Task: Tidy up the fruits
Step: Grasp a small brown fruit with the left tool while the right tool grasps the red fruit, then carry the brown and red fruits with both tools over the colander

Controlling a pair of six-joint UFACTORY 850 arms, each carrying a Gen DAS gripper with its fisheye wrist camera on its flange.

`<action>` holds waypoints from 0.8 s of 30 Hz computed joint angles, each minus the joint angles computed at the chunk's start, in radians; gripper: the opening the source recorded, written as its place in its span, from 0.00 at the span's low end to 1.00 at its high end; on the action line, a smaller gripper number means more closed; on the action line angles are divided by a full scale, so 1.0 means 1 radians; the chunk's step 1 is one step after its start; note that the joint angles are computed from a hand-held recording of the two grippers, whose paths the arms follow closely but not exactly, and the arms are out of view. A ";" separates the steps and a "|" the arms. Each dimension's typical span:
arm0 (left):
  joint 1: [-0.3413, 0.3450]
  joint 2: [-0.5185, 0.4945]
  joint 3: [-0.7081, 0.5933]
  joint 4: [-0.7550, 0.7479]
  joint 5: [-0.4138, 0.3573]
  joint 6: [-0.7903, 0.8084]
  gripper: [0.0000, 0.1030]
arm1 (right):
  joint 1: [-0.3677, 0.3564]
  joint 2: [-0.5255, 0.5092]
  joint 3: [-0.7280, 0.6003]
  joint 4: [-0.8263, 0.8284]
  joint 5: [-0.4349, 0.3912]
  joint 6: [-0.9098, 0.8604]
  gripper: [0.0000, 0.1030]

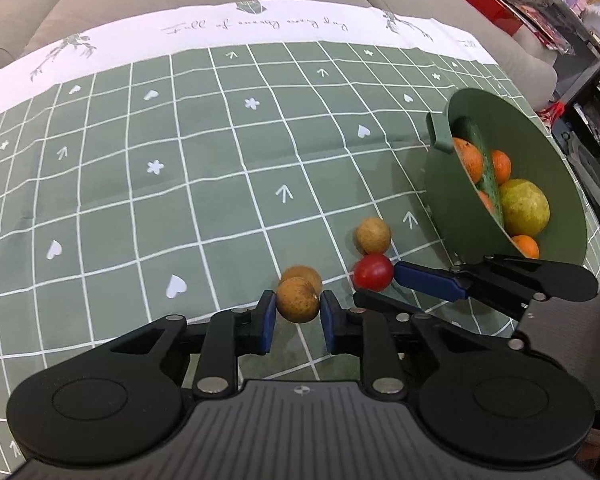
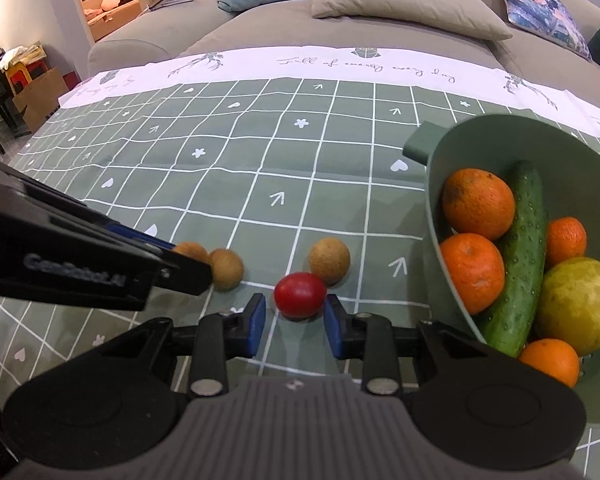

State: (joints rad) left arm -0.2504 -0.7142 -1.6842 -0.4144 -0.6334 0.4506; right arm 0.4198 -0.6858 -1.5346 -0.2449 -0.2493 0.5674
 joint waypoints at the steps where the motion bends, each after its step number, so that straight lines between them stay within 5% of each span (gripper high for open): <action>1: 0.001 0.002 0.000 0.002 0.000 -0.001 0.25 | 0.002 -0.004 -0.006 -0.021 -0.004 0.023 0.27; 7: 0.001 0.010 0.013 0.003 0.001 0.000 0.25 | 0.009 -0.023 -0.032 -0.115 -0.025 0.132 0.27; 24: -0.005 0.099 0.104 -0.033 0.048 0.041 0.25 | 0.004 0.062 0.034 -0.018 -0.028 0.035 0.23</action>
State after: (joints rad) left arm -0.2558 -0.6155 -1.5803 -0.4472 -0.5853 0.4914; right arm 0.4240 -0.6236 -1.5002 -0.2631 -0.2768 0.6024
